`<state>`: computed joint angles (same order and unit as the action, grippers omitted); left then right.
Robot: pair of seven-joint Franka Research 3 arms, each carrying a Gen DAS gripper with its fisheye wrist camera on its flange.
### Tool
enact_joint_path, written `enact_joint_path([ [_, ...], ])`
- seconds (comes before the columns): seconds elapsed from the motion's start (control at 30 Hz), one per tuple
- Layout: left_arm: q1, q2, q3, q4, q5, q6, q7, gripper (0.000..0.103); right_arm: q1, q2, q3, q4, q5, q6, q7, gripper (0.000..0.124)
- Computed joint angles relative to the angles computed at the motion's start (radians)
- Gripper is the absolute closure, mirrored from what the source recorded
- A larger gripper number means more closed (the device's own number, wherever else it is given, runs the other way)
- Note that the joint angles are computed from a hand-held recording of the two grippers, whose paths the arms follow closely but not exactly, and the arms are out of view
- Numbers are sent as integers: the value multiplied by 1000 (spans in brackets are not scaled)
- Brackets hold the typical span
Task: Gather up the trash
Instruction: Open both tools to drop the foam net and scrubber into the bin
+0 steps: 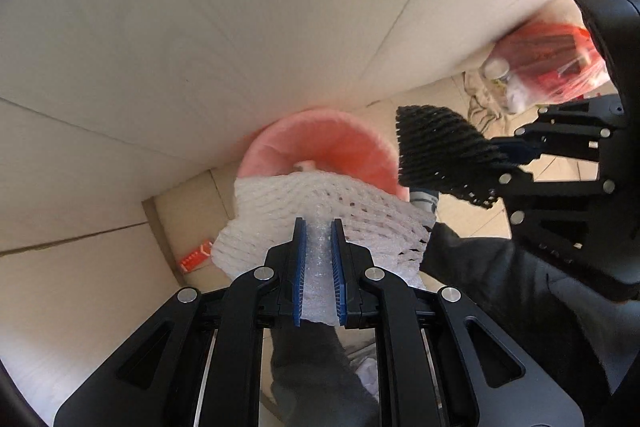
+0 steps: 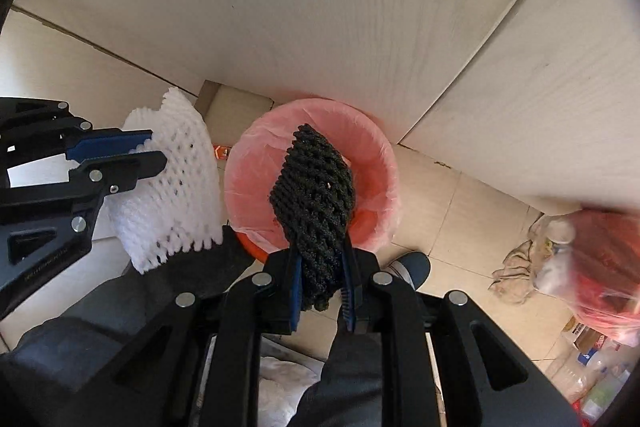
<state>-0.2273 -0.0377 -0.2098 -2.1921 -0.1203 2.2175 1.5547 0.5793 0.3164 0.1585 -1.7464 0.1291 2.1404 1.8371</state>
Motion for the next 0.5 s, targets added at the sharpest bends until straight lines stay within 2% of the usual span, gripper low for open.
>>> enact_joint_path([
  [0.17,-3,18,-5,-4,-3,14,-8,88,-4,18,3,-21,23,30,-14,107],
  [0.3,1,43,-6,-10,2,33,-12,80,-6,44,-1,-31,32,54,-14,105],
  [0.33,3,53,-5,-10,8,36,-8,79,-4,52,-1,-26,32,52,-9,101],
  [0.4,5,68,-8,-7,19,43,-17,67,-7,70,-2,-21,41,61,-12,90],
  [0.5,11,94,-9,-4,31,55,-26,58,-2,88,-8,-23,31,72,-6,73],
])
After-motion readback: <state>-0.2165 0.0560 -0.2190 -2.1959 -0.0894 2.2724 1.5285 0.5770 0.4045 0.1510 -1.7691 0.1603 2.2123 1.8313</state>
